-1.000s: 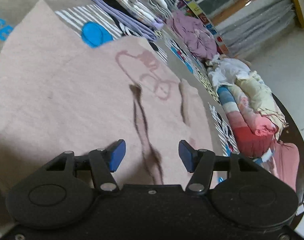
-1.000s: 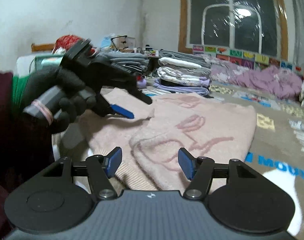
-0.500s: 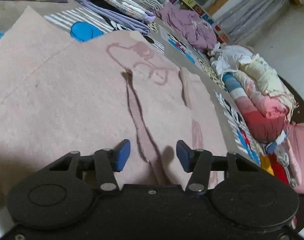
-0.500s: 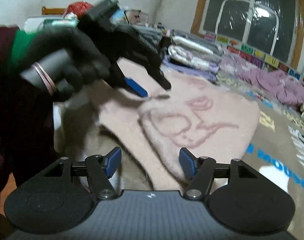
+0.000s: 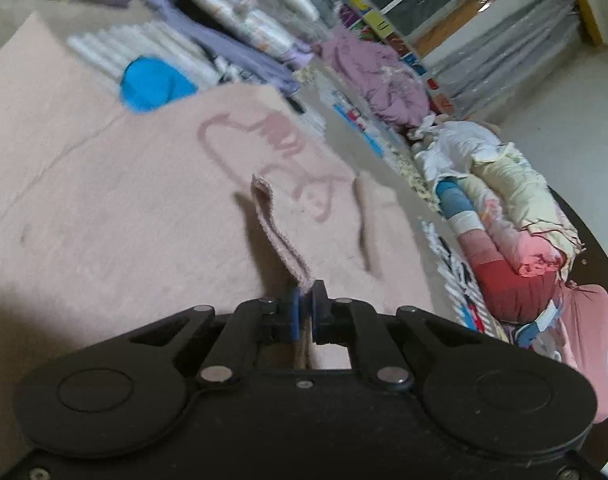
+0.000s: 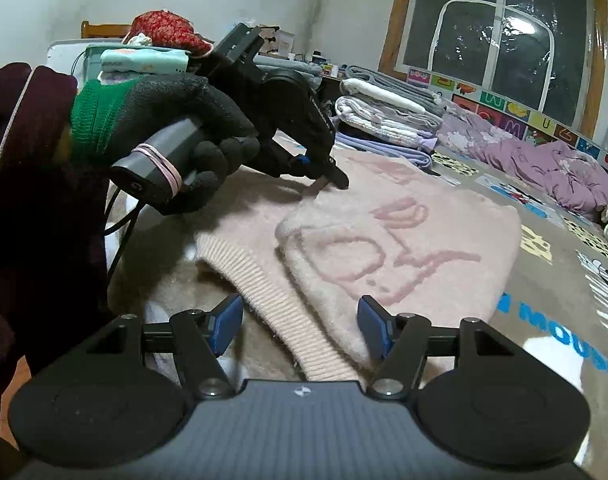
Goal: Fold clothes
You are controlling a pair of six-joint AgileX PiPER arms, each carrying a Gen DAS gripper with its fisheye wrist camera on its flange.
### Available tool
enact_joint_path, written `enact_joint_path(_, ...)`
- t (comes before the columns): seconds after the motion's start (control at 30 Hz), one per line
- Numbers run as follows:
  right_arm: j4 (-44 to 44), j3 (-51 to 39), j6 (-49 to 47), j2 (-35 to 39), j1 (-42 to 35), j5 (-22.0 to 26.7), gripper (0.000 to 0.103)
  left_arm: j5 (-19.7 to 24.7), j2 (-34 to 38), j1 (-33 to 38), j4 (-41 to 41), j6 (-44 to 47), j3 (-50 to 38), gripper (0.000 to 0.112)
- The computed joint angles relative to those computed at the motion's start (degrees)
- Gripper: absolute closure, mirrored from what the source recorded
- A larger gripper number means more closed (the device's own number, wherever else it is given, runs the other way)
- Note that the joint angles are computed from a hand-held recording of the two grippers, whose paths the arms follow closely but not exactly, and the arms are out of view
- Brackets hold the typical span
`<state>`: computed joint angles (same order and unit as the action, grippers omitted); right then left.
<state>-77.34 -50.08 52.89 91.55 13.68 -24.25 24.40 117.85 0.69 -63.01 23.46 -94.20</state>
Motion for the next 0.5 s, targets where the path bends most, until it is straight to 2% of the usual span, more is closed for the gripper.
enact_joint_path(0.1,0.11,-0.37,1.35,0.28,-1.01,-0.97,0.039,0.33,-0.17,-1.14,5.0,-4.01,-3.18,0.109)
enact_joint_path(0.3,-1.42,-1.1,4.33,1.06,-3.34,-4.94,0.039,4.04,3.62,-5.46,19.4,-18.17,-16.39,0.11)
enact_joint_path(0.4,-4.29,-1.55,7.24,1.27,-4.22,-6.56,0.043,8.05,8.37,-8.55,30.36,-26.45,-27.1,0.11)
enact_joint_path(0.5,-6.01,-1.3,9.15,0.63,-4.97,-7.68,0.043,14.89,15.81,-11.33,39.93,-33.09,-41.52,0.11)
